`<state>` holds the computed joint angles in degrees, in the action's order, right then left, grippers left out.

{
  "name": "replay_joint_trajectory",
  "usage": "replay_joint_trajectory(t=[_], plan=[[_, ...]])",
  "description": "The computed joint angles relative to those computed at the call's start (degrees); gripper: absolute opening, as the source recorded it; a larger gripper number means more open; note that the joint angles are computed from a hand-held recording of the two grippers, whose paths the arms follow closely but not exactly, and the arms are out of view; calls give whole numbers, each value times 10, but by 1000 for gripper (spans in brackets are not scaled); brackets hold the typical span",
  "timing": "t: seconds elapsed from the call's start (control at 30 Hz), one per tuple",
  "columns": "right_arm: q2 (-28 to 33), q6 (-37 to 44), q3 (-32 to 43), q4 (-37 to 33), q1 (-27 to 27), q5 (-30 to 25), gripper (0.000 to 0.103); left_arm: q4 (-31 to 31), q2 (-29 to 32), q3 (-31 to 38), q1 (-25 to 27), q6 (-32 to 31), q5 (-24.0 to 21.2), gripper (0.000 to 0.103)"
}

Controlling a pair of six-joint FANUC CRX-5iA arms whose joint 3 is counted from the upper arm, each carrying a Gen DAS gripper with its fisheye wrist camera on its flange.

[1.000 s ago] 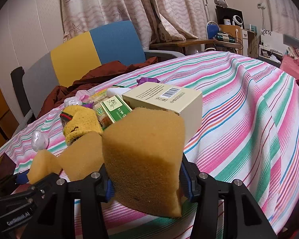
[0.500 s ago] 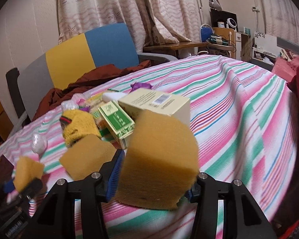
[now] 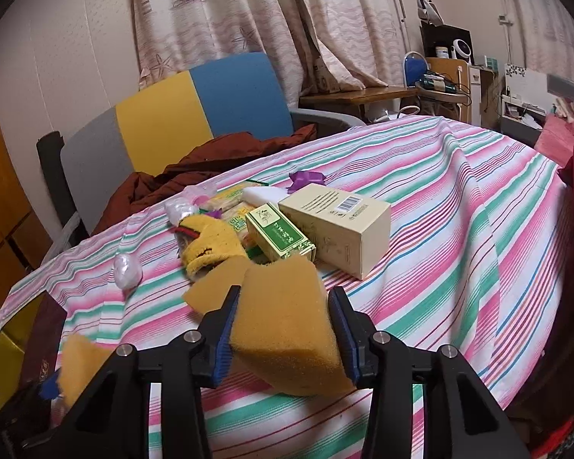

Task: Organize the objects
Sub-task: 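Carry the tall yellow sponge with the right tool over the gold tray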

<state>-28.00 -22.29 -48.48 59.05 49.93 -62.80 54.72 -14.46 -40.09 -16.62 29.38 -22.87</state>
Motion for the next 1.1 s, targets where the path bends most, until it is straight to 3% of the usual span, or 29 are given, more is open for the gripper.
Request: replay_joint_trajectory(t=[0.33,0.53,0.8,0.93,1.1], plan=[[-13,-12,8,2,31,-5,45,46,-78,-35,81,-8,-122,66],[-10,3,22,11,61,8,45,46,-128,-48,143,-21,-169,67],[33,57,69,-20,87,132,45,-9,-154,-39,283,34,-221,67],[63,82,98,-11,91,200,45,-30,-157,-34,346,55,-221,67],[131,122,155,-18,84,307,46,-104,-125,6,408,126,-224,67]])
